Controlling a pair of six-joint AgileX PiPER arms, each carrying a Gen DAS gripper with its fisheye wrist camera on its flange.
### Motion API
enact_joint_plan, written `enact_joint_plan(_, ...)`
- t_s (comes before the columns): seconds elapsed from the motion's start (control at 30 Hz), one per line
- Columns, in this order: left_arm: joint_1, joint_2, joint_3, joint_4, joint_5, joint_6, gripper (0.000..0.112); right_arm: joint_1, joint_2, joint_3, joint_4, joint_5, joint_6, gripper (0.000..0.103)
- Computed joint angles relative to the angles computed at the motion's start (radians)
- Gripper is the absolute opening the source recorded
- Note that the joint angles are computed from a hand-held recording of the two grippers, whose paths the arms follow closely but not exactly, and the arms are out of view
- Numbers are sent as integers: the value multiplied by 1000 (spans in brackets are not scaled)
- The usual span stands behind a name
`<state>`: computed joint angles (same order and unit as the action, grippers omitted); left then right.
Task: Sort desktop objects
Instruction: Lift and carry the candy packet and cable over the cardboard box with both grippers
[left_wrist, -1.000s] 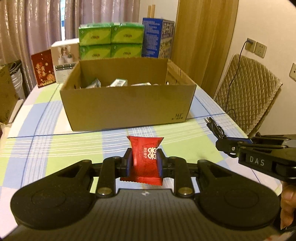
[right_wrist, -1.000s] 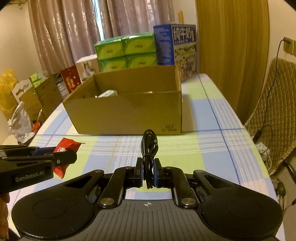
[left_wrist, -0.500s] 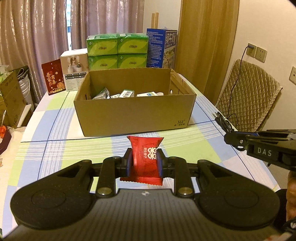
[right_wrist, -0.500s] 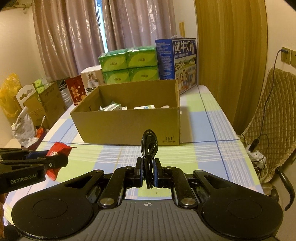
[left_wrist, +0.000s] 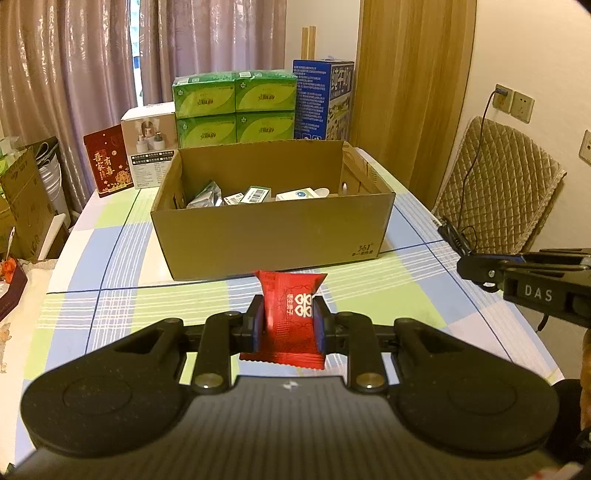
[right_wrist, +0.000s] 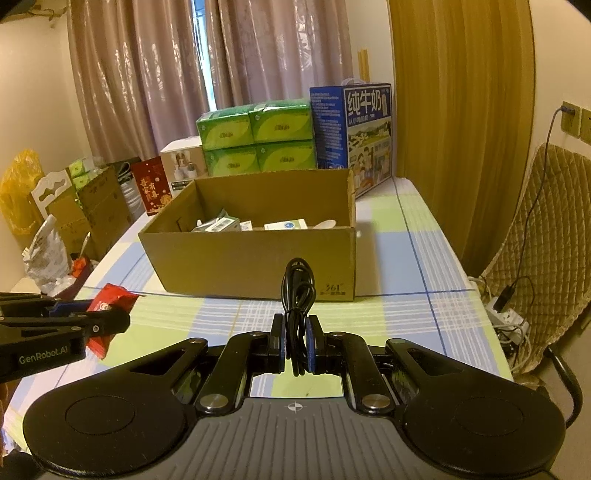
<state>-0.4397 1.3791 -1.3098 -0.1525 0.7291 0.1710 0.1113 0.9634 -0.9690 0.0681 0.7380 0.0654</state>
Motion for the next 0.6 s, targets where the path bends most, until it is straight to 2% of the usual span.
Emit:
enact_joint_plan(0.33,39,69,-76,-19,24,50,22,-46,57,-40,53,-14,-93,8)
enact_joint_plan(0.6,76,196,-258,-22,84,62,22,-72,168,-161,85,-24,-179,8)
